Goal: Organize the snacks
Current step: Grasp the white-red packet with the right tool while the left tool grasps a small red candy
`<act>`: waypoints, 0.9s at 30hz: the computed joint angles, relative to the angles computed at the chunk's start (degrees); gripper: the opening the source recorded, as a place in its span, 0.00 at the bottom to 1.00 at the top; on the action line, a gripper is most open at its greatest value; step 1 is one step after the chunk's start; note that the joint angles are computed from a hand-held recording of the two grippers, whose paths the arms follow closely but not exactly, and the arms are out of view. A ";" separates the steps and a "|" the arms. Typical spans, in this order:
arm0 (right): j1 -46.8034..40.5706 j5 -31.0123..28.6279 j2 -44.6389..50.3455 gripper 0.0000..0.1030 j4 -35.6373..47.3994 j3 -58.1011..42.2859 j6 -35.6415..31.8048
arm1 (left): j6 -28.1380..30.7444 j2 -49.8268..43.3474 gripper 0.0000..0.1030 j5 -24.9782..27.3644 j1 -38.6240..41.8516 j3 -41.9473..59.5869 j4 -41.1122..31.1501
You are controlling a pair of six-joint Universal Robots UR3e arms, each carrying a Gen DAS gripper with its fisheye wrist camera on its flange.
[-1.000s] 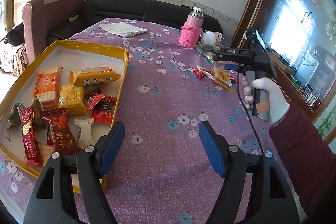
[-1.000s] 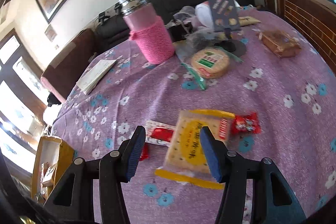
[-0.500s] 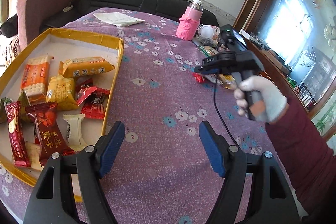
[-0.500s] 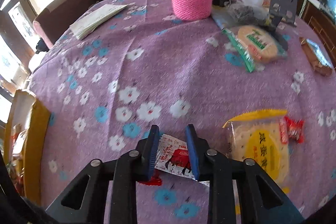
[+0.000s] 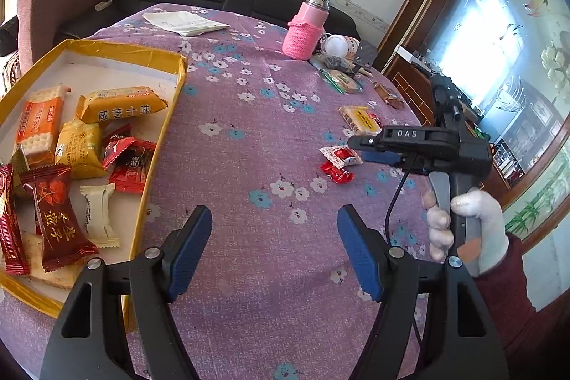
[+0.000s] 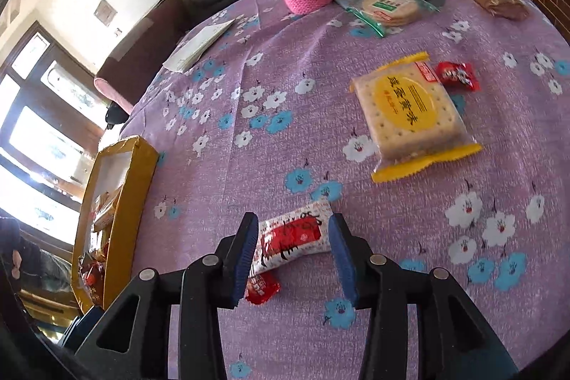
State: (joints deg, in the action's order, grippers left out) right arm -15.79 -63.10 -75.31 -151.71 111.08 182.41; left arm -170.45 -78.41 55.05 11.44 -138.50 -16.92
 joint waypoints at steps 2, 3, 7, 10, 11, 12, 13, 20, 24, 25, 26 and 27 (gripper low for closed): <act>-0.28 0.91 1.17 0.44 0.52 -0.30 0.73 | -0.54 -0.06 0.71 0.05 -0.30 0.07 0.34; -0.27 2.20 2.18 0.45 1.39 -0.82 0.86 | -0.75 -0.27 0.71 0.02 -0.49 0.09 0.54; 2.73 1.67 8.77 0.46 -2.90 -6.31 4.37 | -0.71 -0.38 0.71 -0.02 -1.13 0.16 -0.32; 6.41 -4.19 13.43 0.52 -2.92 -13.65 6.81 | -0.45 1.21 0.71 -0.18 -0.61 -0.33 -0.70; 7.25 -5.64 14.57 0.54 -1.67 -16.15 8.07 | -0.40 1.66 0.71 -0.52 -0.18 -0.54 -0.74; 7.90 -6.61 15.51 0.59 -0.20 -18.21 8.67 | -0.45 1.89 0.71 -0.74 0.15 -0.73 -0.70; 8.65 -7.63 16.51 0.61 1.54 -20.40 9.04 | -0.53 1.85 0.71 -0.88 0.34 -0.83 -0.59; 18.75 -28.69 21.24 0.29 1.07 -26.85 4.96 | 0.09 1.96 0.71 0.05 0.01 -0.48 -1.52; 12.98 -21.11 15.35 0.24 -2.89 -17.26 3.48 | -0.38 -0.90 0.71 0.85 -1.95 2.52 -2.36; 11.36 -19.60 13.21 0.24 -4.11 -14.15 3.13 | -0.93 -2.64 0.71 1.28 -3.09 3.76 -2.03; 9.44 -17.97 10.88 0.24 -5.90 -10.47 2.62 | -1.72 -4.75 0.71 2.04 -4.50 5.22 -1.38; 7.29 -16.38 7.91 0.24 -7.87 -6.08 1.95 | -2.99 -7.64 0.71 3.55 -6.67 7.14 0.00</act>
State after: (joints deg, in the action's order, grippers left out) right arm -8.49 -79.49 -67.40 -159.58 105.01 184.36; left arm -173.44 -86.05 58.60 4.77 -131.36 -16.92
